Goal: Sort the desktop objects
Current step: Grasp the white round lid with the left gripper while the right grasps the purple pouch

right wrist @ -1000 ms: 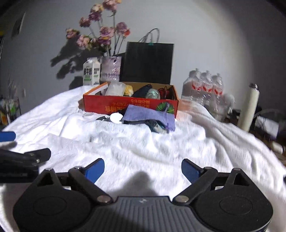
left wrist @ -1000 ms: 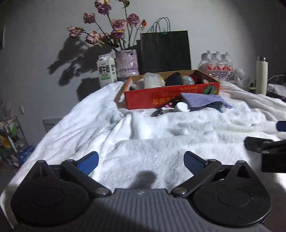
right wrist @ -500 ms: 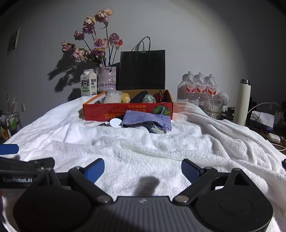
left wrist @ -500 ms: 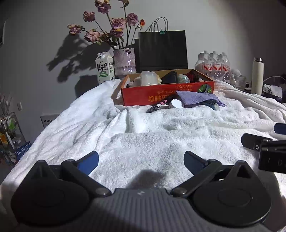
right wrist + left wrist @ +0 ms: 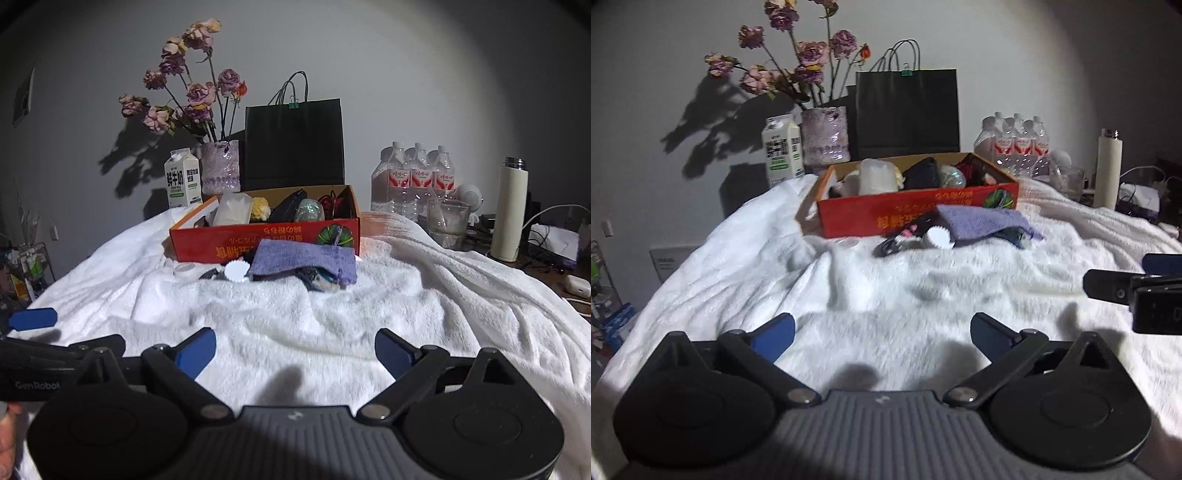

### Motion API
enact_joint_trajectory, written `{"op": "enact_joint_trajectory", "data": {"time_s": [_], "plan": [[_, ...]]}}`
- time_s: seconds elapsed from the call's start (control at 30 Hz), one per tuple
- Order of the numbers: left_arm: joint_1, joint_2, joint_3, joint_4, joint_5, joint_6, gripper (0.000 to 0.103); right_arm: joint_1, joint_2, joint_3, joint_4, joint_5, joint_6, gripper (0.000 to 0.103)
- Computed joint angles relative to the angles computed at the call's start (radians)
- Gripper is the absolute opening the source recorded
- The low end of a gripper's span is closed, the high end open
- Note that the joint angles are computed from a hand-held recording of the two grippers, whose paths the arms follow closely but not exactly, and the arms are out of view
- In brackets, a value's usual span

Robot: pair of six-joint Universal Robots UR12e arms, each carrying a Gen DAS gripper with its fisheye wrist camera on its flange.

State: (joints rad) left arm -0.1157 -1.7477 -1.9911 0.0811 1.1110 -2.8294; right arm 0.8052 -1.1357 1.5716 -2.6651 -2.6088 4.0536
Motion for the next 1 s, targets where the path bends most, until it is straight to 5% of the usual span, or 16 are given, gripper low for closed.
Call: {"op": "enact_joint_trajectory", "data": {"time_s": [0.17, 0.27, 0.43, 0.6, 0.67, 0.73, 0.83, 1.0], "plan": [[-0.053, -0.077, 0.101, 0.027, -0.019, 0.046, 0.096, -0.069, -0.001, -0.021, -0.04, 0.037, -0.106, 0.092], [-0.087, -0.13, 0.181, -0.036, -0.025, 0.115, 0.094, -0.124, 0.001, -0.024, -0.116, 0.107, -0.161, 0.091], [-0.134, -0.218, 0.318, -0.182, 0.027, 0.131, 0.088, -0.211, 0.0, -0.032, -0.047, 0.198, -0.106, 0.088], [-0.155, -0.263, 0.378, -0.236, 0.062, 0.102, 0.065, -0.278, 0.009, -0.026, -0.069, 0.349, -0.091, 0.086], [-0.156, -0.269, 0.385, -0.265, 0.061, 0.104, 0.049, -0.294, 0.012, -0.018, -0.098, 0.405, -0.078, 0.079], [-0.153, -0.271, 0.379, -0.248, 0.038, 0.106, 0.041, -0.3, 0.015, -0.004, -0.16, 0.44, -0.084, 0.055], [-0.146, -0.269, 0.373, -0.227, 0.025, 0.072, 0.041, -0.292, 0.022, 0.005, -0.215, 0.422, -0.081, 0.034], [-0.125, -0.239, 0.343, -0.198, -0.002, -0.02, 0.041, -0.268, 0.01, 0.015, -0.216, 0.321, -0.049, 0.036]]}}
